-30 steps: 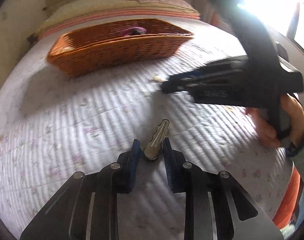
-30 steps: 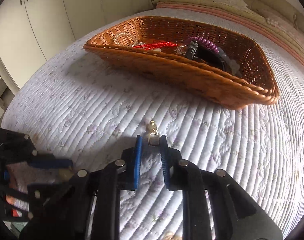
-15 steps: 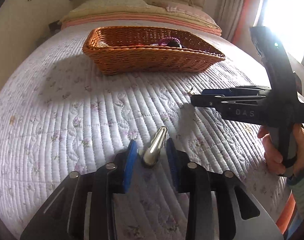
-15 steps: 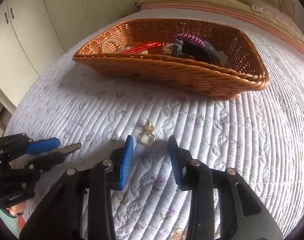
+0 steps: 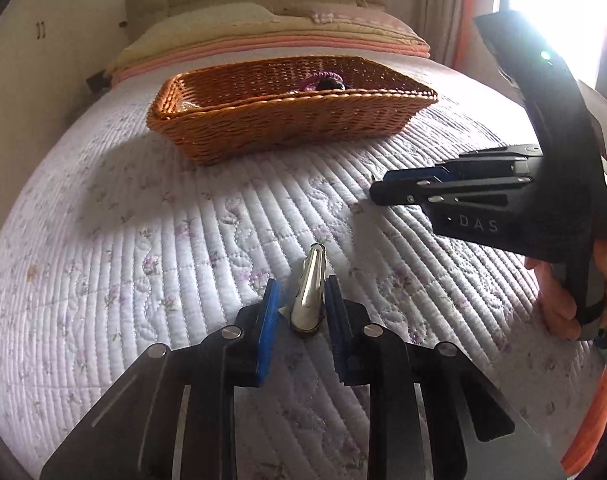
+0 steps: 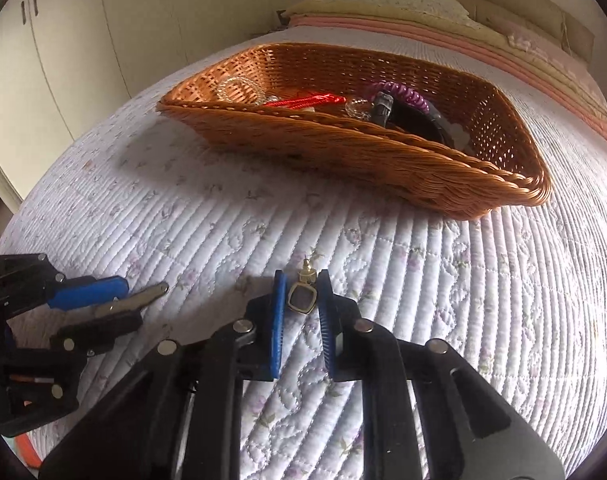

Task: Organize jewelry
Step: 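Carry the hair clip and earring into the basket and open both tools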

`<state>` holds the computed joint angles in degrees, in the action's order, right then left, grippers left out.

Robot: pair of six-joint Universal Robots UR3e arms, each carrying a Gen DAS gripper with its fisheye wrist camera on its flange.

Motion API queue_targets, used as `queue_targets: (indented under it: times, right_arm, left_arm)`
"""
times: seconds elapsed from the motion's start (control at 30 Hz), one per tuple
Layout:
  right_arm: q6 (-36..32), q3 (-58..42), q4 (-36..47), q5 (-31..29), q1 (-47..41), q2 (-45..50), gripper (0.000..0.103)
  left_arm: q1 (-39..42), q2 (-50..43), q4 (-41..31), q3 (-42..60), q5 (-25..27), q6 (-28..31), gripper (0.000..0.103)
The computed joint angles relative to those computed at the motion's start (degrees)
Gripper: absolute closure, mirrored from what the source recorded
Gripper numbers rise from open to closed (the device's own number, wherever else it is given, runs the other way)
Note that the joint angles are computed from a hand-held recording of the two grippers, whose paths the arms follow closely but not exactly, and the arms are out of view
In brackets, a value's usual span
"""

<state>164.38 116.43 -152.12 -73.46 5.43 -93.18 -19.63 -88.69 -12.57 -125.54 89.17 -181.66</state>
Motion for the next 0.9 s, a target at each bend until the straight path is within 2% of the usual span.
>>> queue_targets:
  times: [0.3,0.53,0.73,0.83,0.9]
  right_arm:
    - [-0.7,4.4,1.3,4.9,-3.6,-7.2,0.089]
    - [-2.9,4.6,8.1,10.3,-7.6,-16.6,0.089]
    - [-1.3,-3.1,11.8,14.5,-11.1,-19.5,0.089]
    - [1.5,-9.8,11.6,15.1,-11.6,-15.4,0.089]
    - [3.8,-14.8,10.3,13.1,-10.2,-10.6,0.089]
  left_arm:
    - [2.1,3.3,3.4,-2.6,-2.1,-1.4,0.082]
    - [1.6,7.1,2.7,-0.7,-1.6,-2.1,0.082]
    - [2.7,7.2,1.6,7.3,-2.4,-1.8,0.082]
    - [4.9,4.0,1.3,13.6,-4.8,-1.9,0.082]
    - [6.0,0.7,1.3,18.2,-5.7,-2.1,0.082]
